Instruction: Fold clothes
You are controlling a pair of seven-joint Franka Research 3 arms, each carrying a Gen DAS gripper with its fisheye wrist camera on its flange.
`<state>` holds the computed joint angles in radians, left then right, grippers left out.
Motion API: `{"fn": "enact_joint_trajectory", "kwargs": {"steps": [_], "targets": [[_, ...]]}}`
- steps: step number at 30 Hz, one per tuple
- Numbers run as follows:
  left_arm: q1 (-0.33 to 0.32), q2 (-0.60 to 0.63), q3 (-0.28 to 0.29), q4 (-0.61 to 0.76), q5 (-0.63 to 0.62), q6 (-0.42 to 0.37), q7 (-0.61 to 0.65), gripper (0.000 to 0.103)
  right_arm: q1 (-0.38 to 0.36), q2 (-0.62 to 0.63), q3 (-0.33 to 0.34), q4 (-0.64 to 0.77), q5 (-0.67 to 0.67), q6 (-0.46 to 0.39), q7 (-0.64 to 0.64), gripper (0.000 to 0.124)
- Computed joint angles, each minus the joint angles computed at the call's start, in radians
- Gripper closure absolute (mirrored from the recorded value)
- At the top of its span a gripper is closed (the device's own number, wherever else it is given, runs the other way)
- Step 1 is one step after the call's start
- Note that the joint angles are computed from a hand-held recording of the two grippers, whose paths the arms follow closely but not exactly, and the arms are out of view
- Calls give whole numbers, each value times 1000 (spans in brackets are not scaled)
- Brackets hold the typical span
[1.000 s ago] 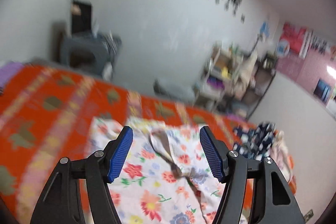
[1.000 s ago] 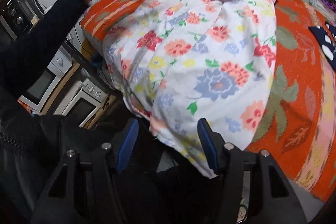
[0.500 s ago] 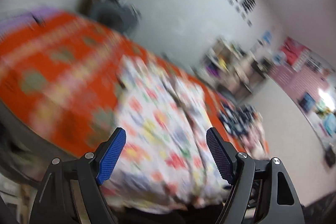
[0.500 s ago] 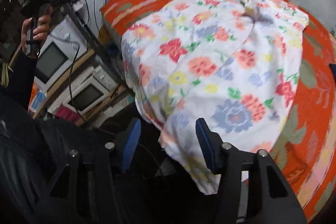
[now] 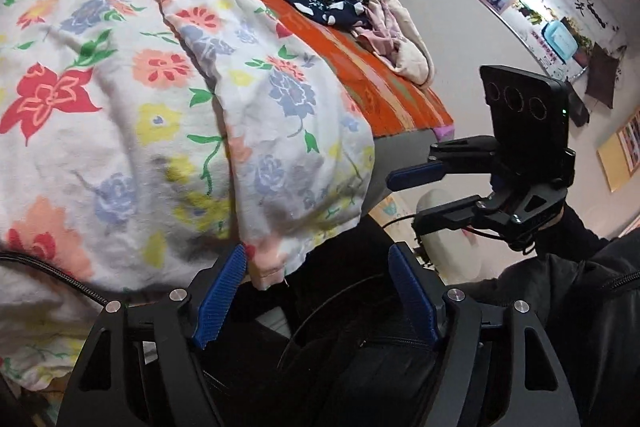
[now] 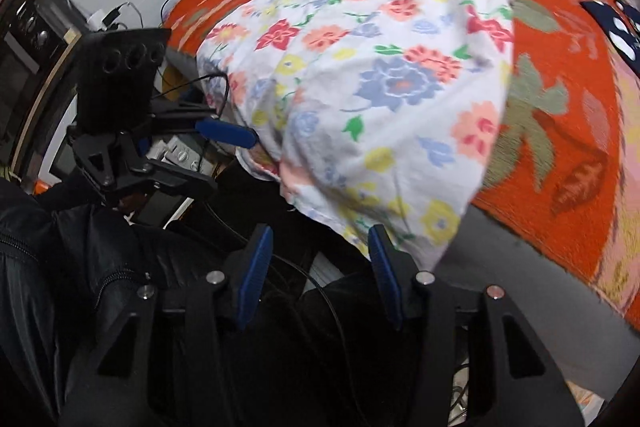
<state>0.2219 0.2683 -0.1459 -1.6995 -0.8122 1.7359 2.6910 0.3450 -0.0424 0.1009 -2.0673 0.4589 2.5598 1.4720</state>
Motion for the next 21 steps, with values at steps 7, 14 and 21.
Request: {"fn": "enact_joint_trajectory", "kwargs": {"steps": [7,14,21], "targets": [[-8,89,-15,68,38,-5,-122,43,-2,-41,-9,-85,74,50,-5,74],[54,188,-89,219,-35,-299,-199,103,-2,-82,-26,-150,181,102,-20,74],[28,170,-63,274,-8,-395,-133,103,-4,-122,-37,-193,238,143,-10,72]]}}
